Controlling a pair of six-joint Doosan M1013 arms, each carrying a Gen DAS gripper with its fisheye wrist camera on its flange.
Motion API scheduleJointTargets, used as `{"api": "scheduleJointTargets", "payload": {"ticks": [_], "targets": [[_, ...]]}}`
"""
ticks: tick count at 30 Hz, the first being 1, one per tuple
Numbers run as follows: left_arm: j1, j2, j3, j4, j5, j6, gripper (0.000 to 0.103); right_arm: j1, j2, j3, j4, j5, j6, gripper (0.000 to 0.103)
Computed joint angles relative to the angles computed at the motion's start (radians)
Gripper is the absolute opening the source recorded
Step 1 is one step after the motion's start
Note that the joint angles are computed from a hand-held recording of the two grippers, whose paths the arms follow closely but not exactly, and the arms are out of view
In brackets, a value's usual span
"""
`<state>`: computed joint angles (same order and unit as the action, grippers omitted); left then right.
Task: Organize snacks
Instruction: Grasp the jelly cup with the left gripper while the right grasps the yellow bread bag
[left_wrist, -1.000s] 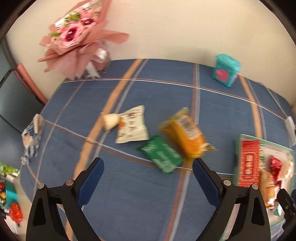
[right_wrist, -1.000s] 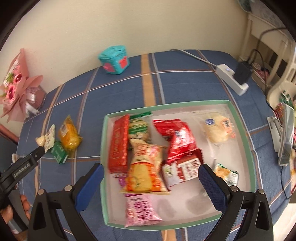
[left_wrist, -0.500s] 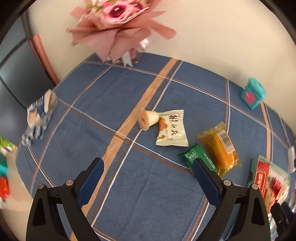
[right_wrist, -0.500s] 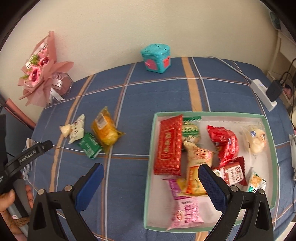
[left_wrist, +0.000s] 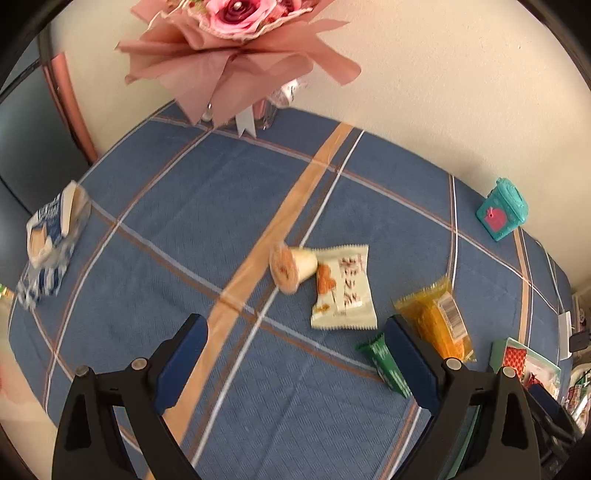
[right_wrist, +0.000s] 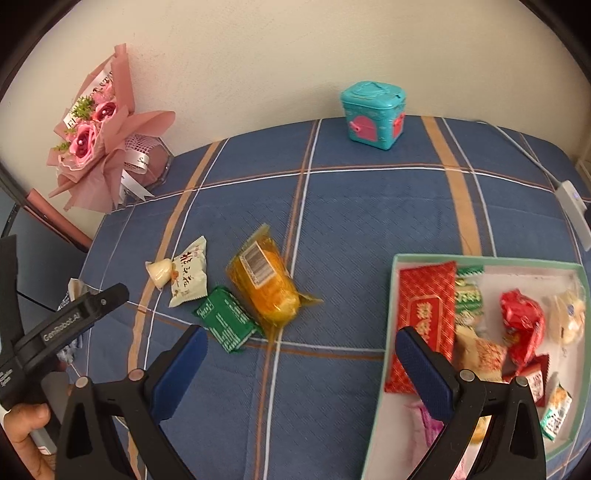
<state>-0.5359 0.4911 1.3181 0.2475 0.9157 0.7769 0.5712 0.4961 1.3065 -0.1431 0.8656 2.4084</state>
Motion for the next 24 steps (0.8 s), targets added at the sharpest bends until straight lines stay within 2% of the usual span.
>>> {"api": "scheduleJointTargets", "payload": {"ticks": [8,13,16,21,24], "targets": [[0.021,0.055,-0.047,0.014,-0.005,0.045,0.096,-0.013,0.093,-0.118,0.036,0.057,-0.091,0.1],[0.03,0.084,-0.067,0.005,-0.028,0.071,0.096,-0.018,0.152,-0.191,0.055,0.119,-0.152,0.095],[0.032,0.111,-0.089,0.012,-0.004,0.081,0.095,-0.021,0.179,-0.219,0.063,0.144,-0.18,0.094],[0.034,0.147,-0.118,0.03,0.026,0.081,0.091,-0.025,0.214,-0.247,0.077,0.177,-0.209,0.09],[0.043,0.153,-0.114,-0.017,-0.012,0.1,0.085,-0.028,0.226,-0.253,0.089,0.177,-0.228,0.089]]}}
